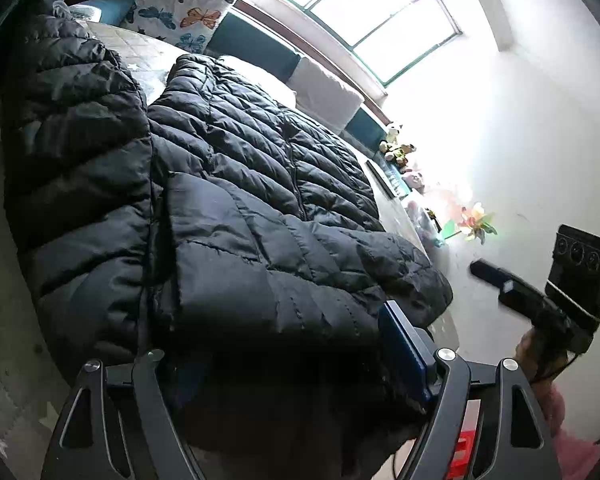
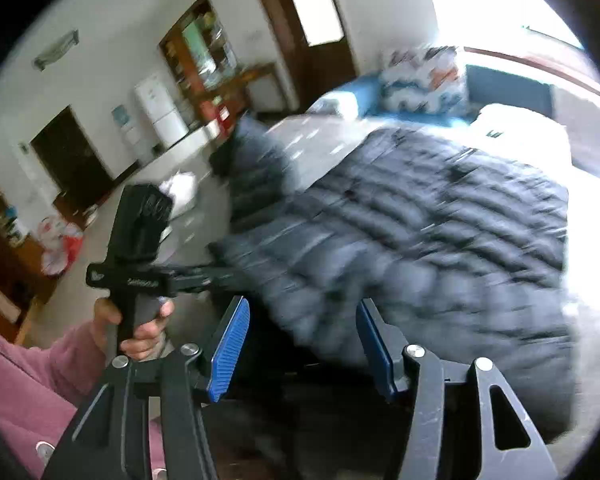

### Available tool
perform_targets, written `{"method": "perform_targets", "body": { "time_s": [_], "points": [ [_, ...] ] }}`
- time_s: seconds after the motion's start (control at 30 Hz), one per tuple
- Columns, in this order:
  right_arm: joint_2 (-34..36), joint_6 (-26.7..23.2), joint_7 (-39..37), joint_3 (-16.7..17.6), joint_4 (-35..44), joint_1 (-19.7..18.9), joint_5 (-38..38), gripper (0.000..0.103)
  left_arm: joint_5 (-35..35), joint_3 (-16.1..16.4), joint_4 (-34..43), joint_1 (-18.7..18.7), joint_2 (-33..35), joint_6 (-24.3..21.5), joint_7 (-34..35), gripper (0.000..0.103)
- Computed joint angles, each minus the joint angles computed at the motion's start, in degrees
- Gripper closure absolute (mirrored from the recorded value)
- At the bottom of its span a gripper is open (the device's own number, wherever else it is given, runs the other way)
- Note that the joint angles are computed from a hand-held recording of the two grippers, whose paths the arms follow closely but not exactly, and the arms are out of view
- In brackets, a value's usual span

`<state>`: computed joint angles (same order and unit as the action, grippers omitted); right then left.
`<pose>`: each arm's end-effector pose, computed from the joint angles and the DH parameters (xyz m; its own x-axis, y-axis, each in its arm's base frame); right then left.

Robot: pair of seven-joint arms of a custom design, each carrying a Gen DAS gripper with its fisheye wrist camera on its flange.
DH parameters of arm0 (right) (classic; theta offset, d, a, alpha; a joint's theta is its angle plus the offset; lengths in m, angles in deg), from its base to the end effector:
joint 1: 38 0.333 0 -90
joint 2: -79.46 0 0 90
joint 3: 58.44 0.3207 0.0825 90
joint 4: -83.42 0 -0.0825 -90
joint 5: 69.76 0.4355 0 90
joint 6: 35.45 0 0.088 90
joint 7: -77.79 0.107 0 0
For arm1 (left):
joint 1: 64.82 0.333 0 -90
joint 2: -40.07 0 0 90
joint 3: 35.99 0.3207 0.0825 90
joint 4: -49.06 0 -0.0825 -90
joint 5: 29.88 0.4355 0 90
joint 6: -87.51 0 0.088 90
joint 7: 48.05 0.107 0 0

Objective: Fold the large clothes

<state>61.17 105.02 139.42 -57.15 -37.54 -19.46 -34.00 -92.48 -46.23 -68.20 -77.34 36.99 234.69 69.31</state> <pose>0.5224 0.1900 0.6177 0.5474 -0.7916 -0.2713 -0.6873 -0.2404 -0.6854 0.5812 -0.2301 0.5045 -0.2714 -0.7080 0.6520 -0.8619 -0.1228 -0.4920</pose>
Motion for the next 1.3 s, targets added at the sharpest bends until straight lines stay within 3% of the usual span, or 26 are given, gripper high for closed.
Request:
{"method": "perform_targets", "body": {
  "time_s": [0.07,0.1,0.13,0.27,0.4,0.5,0.57,0.7,0.83,1.0,1.07,1.23,1.3],
  "points": [
    [-0.9,3.8,4.1,1.0,-1.2,-2.8,-5.0,0.042,0.7,-0.2,1.1,0.0,1.1,1.1,-0.7,0.021],
    [-1.0,4.7,6.4,1.5,-1.5,-4.1,-7.7,0.041,1.9,-0.5,1.6,0.0,1.6,2.1,-1.6,0.028],
    [-0.8,5.4,9.0,2.0,-1.7,-5.6,-10.9,0.041,3.5,-0.7,2.2,0.0,2.1,2.9,-2.6,0.043],
    [0.5,7.7,17.7,2.9,-3.4,-9.4,-20.3,0.041,12.0,-1.7,6.0,0.3,4.8,5.4,-8.5,0.072],
    [0.7,9.1,21.6,1.8,-6.0,-9.9,-22.3,0.041,20.6,-3.1,9.6,0.3,6.6,10.8,-10.5,0.082],
    [-0.3,9.8,18.5,-0.4,-8.4,-7.9,-18.0,0.041,34.5,-2.6,9.7,-0.1,7.7,14.1,-20.3,0.082],
    [0.0,9.2,17.0,-0.9,-9.4,-7.4,-16.8,0.041,39.4,-2.3,9.4,0.7,8.6,12.3,-25.9,0.082],
    [1.0,9.6,15.6,0.0,-11.4,-7.3,-17.6,0.041,33.4,-3.9,8.7,3.8,10.2,6.9,-24.6,0.082],
    [1.0,4.9,15.7,-0.2,-8.2,-7.7,-18.4,0.041,31.2,-4.5,8.9,4.8,10.3,6.6,-21.9,0.081],
    [2.6,7.2,15.5,0.5,-3.8,-8.4,-20.7,0.041,29.9,-4.6,8.9,5.4,9.5,4.9,-20.3,0.08],
    [4.9,7.7,15.0,0.1,-2.0,-8.0,-19.6,0.041,28.1,-4.3,8.3,5.6,8.3,4.4,-19.5,0.076],
    [12.8,3.5,17.2,0.2,2.5,-8.3,-20.6,0.04,31.8,-2.4,5.8,4.9,4.3,6.6,-22.4,0.053],
    [12.4,5.2,18.1,0.7,1.7,-8.2,-23.3,0.04,34.2,-1.6,3.8,4.5,1.9,8.5,-23.8,0.051]
  ]
}}
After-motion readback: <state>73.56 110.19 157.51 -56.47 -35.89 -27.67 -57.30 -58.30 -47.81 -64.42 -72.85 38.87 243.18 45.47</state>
